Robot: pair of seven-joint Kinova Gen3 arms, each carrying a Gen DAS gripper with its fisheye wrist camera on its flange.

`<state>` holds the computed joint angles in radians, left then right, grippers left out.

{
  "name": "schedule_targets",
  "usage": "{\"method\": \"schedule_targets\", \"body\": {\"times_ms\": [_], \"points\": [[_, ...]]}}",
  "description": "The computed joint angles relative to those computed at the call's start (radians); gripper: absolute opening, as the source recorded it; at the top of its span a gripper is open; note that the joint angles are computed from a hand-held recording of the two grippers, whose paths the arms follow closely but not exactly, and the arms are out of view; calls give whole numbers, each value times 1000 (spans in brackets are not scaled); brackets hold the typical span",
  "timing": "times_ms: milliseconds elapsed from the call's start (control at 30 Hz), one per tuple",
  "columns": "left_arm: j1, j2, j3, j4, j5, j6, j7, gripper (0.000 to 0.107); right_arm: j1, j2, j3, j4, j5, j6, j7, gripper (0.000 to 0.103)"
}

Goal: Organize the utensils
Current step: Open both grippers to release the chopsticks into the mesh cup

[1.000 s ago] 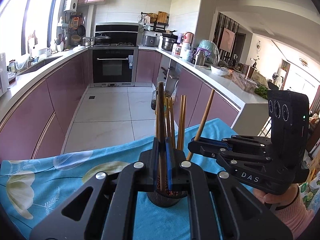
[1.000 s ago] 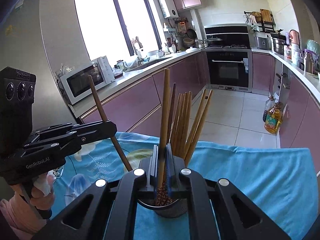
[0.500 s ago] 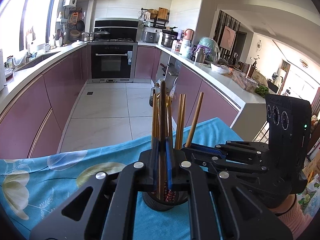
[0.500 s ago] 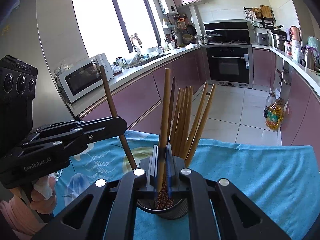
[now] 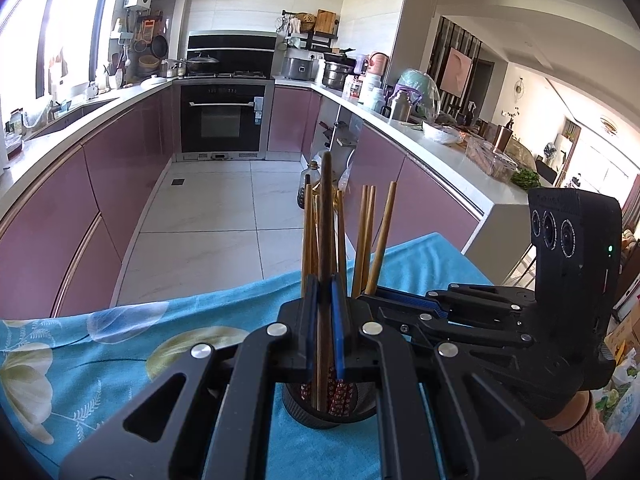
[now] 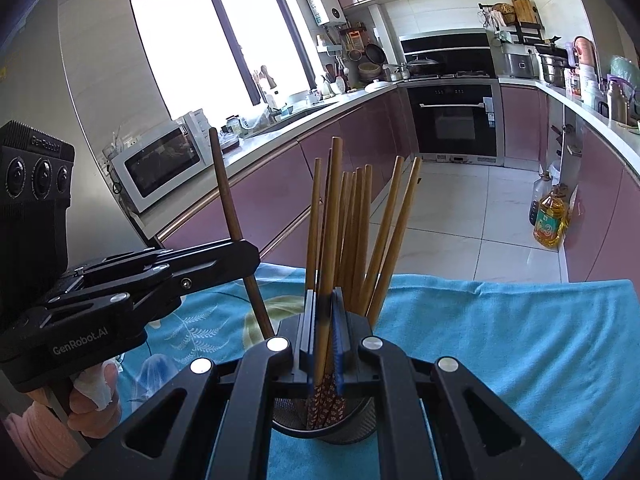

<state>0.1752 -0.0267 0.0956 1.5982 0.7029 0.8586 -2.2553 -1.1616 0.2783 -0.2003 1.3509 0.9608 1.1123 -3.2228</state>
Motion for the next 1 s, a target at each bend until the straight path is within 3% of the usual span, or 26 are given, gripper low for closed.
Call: {"method": "schedule_targets", "body": {"times_ms": [600, 1000], "points": [[14, 27, 21, -11, -60, -2, 49, 8, 5, 0, 4, 4, -3, -4, -19, 7], [3, 11, 10, 34, -22, -10, 14, 8, -2, 0, 2, 12, 12, 3, -45, 9]]}}
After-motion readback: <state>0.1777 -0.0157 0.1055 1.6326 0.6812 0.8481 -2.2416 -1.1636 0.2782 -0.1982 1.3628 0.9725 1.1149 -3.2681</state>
